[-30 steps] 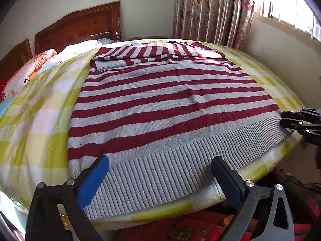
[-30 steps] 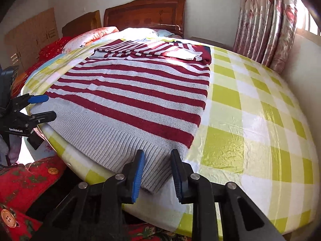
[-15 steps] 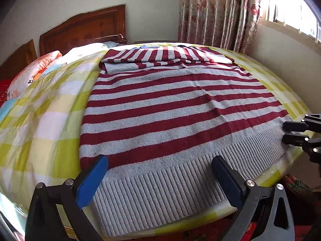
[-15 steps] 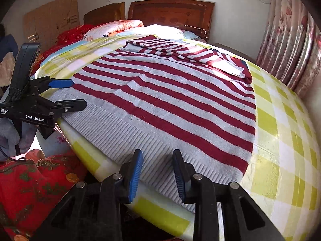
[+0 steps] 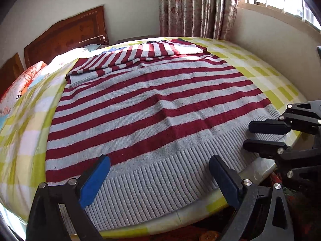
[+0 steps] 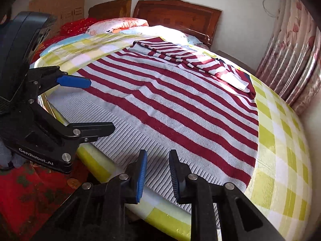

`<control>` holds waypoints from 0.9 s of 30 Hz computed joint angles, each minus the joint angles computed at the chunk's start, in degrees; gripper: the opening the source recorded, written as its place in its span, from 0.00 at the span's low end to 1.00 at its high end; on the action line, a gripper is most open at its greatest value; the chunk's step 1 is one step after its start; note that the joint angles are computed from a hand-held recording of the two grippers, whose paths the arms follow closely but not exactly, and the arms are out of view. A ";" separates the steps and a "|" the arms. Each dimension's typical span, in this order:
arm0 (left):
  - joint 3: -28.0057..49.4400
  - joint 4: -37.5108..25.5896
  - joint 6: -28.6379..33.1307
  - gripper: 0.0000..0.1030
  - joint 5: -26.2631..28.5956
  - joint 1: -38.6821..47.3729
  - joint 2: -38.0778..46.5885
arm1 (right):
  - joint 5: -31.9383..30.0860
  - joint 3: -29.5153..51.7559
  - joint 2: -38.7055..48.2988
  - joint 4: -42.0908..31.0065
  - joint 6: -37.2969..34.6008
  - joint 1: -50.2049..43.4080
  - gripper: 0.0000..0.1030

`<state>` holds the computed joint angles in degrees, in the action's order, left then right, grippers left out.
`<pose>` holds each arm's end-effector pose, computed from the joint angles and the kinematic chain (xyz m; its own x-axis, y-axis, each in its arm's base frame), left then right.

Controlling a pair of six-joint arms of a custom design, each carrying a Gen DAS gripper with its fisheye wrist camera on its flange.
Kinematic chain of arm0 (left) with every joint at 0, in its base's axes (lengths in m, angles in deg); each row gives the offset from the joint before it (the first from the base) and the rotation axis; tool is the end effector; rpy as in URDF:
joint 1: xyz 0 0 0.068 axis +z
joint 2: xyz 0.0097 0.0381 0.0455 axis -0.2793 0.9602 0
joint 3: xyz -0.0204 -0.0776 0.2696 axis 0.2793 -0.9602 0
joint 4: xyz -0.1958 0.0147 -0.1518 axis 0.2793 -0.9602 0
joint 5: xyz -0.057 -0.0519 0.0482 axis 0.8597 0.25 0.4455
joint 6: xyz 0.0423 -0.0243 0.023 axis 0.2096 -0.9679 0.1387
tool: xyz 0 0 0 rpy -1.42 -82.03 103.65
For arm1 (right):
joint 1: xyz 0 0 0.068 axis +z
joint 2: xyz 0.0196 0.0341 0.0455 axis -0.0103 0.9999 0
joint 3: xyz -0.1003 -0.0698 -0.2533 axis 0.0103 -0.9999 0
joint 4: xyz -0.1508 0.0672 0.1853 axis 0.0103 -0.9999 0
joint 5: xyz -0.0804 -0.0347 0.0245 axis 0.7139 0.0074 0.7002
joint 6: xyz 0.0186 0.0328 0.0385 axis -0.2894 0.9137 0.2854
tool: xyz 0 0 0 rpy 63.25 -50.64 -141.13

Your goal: Fold small clothes

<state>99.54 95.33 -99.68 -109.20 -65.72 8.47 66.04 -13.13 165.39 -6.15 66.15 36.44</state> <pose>0.1629 -0.1650 0.1167 -0.7383 0.0621 -0.6716 0.0848 0.9964 -0.0011 0.2224 0.1681 0.1185 -0.4599 -0.6316 -0.6242 -0.7293 0.6697 -0.1402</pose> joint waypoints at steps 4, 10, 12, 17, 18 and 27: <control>-7.04 0.94 -1.15 1.00 -1.23 1.41 -6.59 | -7.84 -3.63 -2.90 0.56 -1.11 -9.82 0.30; -12.28 -3.14 -4.76 1.00 -4.03 -1.04 -14.39 | -16.78 -7.07 -6.93 -1.19 -4.65 -21.92 0.21; -13.57 -7.06 -7.87 1.00 -4.39 -2.67 -20.83 | -15.14 -6.77 -8.66 -3.09 -4.13 -20.89 0.23; -18.53 -19.54 -12.06 1.00 -2.71 -0.19 -41.62 | -20.47 -6.35 -11.66 -8.93 -1.26 -29.61 0.28; -19.59 -20.46 -11.66 1.00 -0.77 2.31 -44.43 | -22.62 -5.53 -10.70 -10.94 -1.08 -31.85 0.28; -21.40 -16.25 -10.52 1.00 2.90 6.10 -45.40 | -21.71 -3.78 -5.59 -8.10 3.71 -25.41 0.33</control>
<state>78.14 79.08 -110.20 -106.30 -59.62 -36.93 44.32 -16.91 159.80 -14.26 69.86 11.03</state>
